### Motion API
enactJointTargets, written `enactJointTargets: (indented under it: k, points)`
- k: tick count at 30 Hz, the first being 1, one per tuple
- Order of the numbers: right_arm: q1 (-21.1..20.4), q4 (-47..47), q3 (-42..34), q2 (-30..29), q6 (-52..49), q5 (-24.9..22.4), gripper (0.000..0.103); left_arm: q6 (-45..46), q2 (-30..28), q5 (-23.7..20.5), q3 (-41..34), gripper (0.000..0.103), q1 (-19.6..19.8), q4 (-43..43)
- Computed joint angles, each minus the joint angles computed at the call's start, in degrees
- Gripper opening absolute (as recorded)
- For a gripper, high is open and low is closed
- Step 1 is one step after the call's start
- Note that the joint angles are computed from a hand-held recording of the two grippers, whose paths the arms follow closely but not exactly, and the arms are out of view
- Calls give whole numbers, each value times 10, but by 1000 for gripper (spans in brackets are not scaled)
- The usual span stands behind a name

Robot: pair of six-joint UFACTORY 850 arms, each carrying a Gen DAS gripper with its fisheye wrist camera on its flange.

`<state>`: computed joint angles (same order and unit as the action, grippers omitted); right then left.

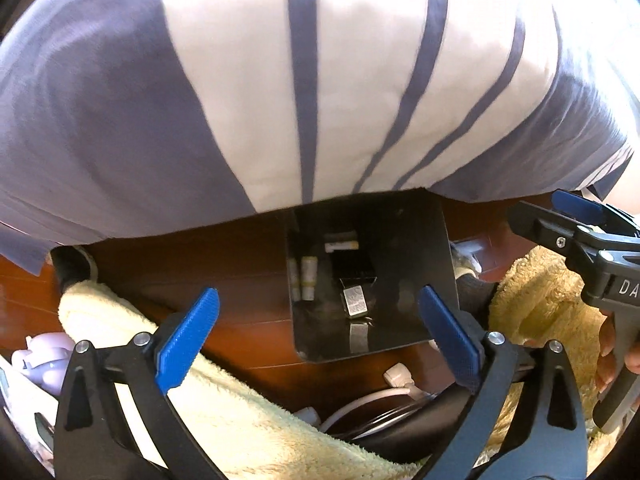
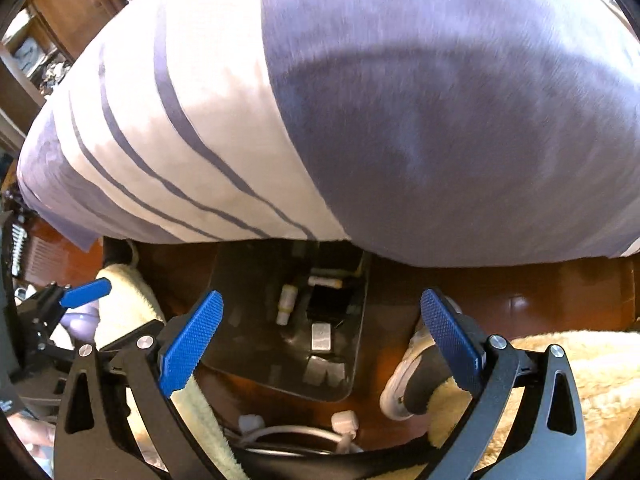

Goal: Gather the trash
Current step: 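Raise both tools back over the bed, then grasp the black thread spool with the left tool while the right tool grasps the colourful hair ties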

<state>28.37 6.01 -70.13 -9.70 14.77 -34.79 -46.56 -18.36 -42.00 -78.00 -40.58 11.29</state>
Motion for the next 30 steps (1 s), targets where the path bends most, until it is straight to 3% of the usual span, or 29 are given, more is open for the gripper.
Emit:
enactJointTargets:
  k: [15,22,30]
  points:
    - [-21,-120,-59,39,82,52,99,-116,41,-26,-50,95,1,175]
    - [-47,-129,-165,-24,88,32,99,-111,8,-43,-123,95,31,212]
    - [-53,-112,-308,-127,73,12,99,-48,-79,-62,-261,94,65,209]
